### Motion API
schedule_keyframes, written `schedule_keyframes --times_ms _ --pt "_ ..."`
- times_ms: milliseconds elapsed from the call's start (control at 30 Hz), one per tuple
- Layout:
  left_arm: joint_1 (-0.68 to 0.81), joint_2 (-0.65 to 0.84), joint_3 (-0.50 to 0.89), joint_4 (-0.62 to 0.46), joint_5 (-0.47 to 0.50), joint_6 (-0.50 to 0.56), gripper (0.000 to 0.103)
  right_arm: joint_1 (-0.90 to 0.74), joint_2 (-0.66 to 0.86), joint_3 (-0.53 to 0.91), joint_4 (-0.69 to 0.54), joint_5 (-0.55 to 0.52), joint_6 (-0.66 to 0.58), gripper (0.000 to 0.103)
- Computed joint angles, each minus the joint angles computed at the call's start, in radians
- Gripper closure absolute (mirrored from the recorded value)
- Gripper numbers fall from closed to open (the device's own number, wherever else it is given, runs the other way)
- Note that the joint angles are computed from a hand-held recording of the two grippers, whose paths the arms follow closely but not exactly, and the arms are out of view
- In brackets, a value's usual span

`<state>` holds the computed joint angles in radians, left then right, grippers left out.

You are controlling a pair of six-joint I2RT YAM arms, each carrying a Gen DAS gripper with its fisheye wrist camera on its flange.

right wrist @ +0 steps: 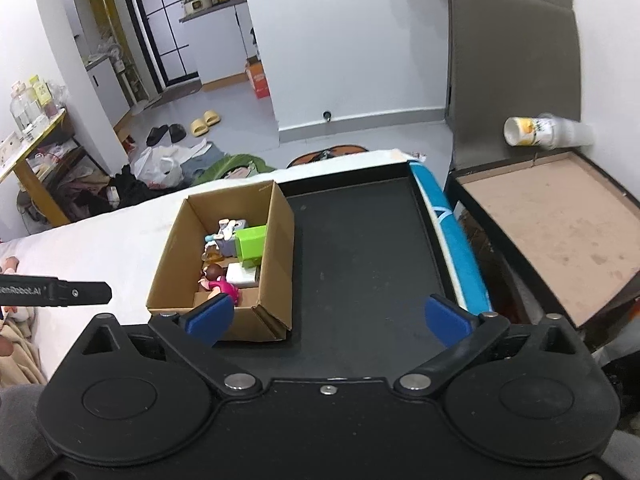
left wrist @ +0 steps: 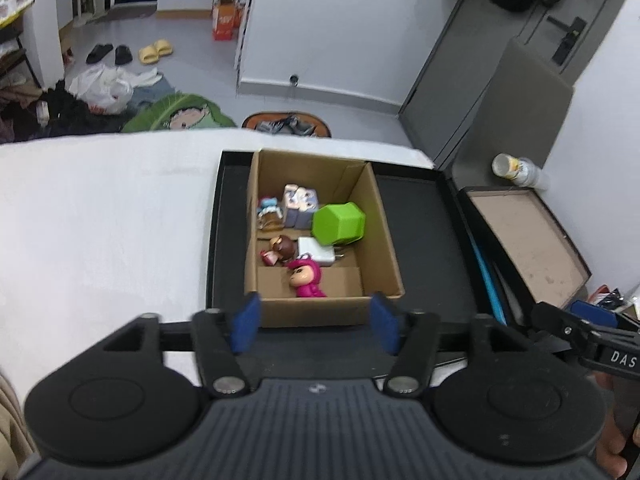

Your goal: Organize rigid objects

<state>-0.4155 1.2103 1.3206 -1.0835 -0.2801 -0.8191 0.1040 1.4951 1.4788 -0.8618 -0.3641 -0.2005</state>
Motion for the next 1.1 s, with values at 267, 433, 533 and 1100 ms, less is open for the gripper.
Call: schedule_keyframes --times_ms 267,433,533,1100 --pt "-0.186 -0.042 0.056 -0.058 -0.119 -0.097 0.006 -0.063 -0.088 -0.021 -0.034 -0.026 0.048 0.0" --pt "-0.291 -0.049 0.087 -0.089 -0.187 -0.166 0.004 -0.097 -0.148 -0.05 -0.041 -0.047 0.049 0.0" --pt "-0.353 -0.029 0.141 -0.138 -0.248 -0.195 0.004 -0.119 -0.176 -0.052 -0.057 -0.07 0.032 0.0" --pt "-0.616 0.058 0.332 -0.367 -0.446 -0.371 0.004 -0.179 -0.285 -0.086 -0.104 -0.108 -0.007 0.0"
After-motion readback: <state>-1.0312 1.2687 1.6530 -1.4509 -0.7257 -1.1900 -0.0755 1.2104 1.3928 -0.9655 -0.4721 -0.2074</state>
